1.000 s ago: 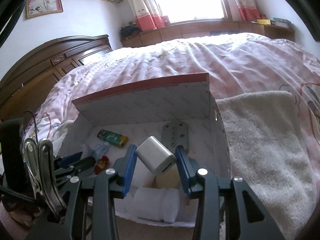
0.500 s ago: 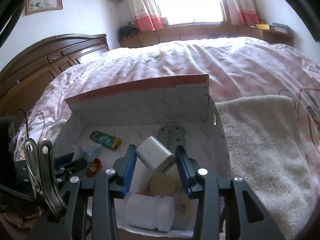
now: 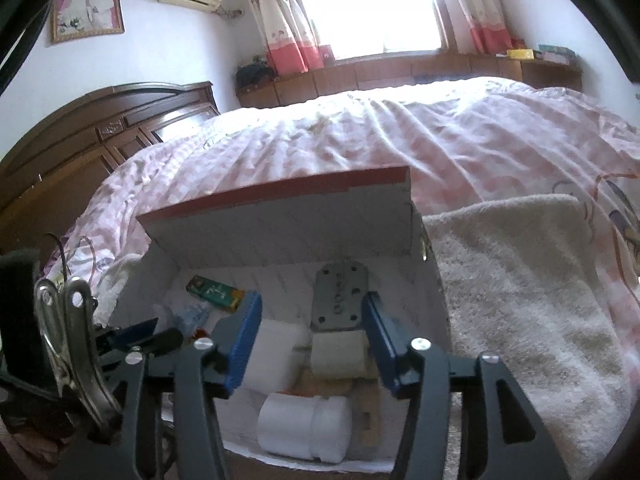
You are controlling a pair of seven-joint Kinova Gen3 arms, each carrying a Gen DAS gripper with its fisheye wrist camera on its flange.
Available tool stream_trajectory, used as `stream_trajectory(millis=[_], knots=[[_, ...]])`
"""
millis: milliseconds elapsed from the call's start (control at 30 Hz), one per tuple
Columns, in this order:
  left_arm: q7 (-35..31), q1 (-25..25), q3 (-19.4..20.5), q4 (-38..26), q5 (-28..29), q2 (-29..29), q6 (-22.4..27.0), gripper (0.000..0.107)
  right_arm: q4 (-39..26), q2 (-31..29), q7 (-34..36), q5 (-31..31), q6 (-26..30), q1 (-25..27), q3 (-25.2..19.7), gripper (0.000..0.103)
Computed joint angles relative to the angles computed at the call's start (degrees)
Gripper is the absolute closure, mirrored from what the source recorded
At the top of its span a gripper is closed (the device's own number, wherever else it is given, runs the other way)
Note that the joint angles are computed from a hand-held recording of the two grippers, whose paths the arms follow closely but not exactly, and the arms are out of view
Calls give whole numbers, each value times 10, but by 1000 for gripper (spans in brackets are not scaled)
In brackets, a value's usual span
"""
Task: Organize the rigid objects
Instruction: 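Lower the grey handle into the box with the left tool while the right tool lowers the adapter, then open both tools to release the handle and adapter into the box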
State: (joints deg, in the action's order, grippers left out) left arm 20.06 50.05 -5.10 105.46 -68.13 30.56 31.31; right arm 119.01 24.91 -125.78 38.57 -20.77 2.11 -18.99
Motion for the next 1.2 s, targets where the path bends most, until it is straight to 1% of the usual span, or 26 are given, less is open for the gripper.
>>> stream_trajectory(millis=[100,267,333,400,533,567,700,800,1033,1200], knots=[[-9,-5,3,-2,7,-1,1,83,10,-7,5,-8,-12,-4,7,45],[-37,-7,8,-16,32,5,27,83,20,-13,1,-5,-17,-8,12,44],[-37,-7,6,-16,36,4,24,82,24,-14,-2,-4,-16,-9,13,41],[-32,-5,1,-13,34,3,18,74,27,-16,-5,-2,-15,-9,13,40],[-11,4,-7,-11,23,5,22,73,30,-19,-16,4,-8,-6,9,39],[-7,6,-7,-12,22,6,25,71,31,-20,-17,5,-5,-7,9,38],[13,13,-6,-10,8,5,41,53,37,-23,-7,-4,-7,-14,16,37],[30,14,0,-6,-8,1,51,47,44,-27,-4,-10,-13,-16,18,36],[46,7,27,4,-27,-10,64,46,56,-37,-10,-4,-18,-15,19,36],[43,6,43,5,-29,-17,80,46,66,-46,-18,1,-24,-15,22,36]])
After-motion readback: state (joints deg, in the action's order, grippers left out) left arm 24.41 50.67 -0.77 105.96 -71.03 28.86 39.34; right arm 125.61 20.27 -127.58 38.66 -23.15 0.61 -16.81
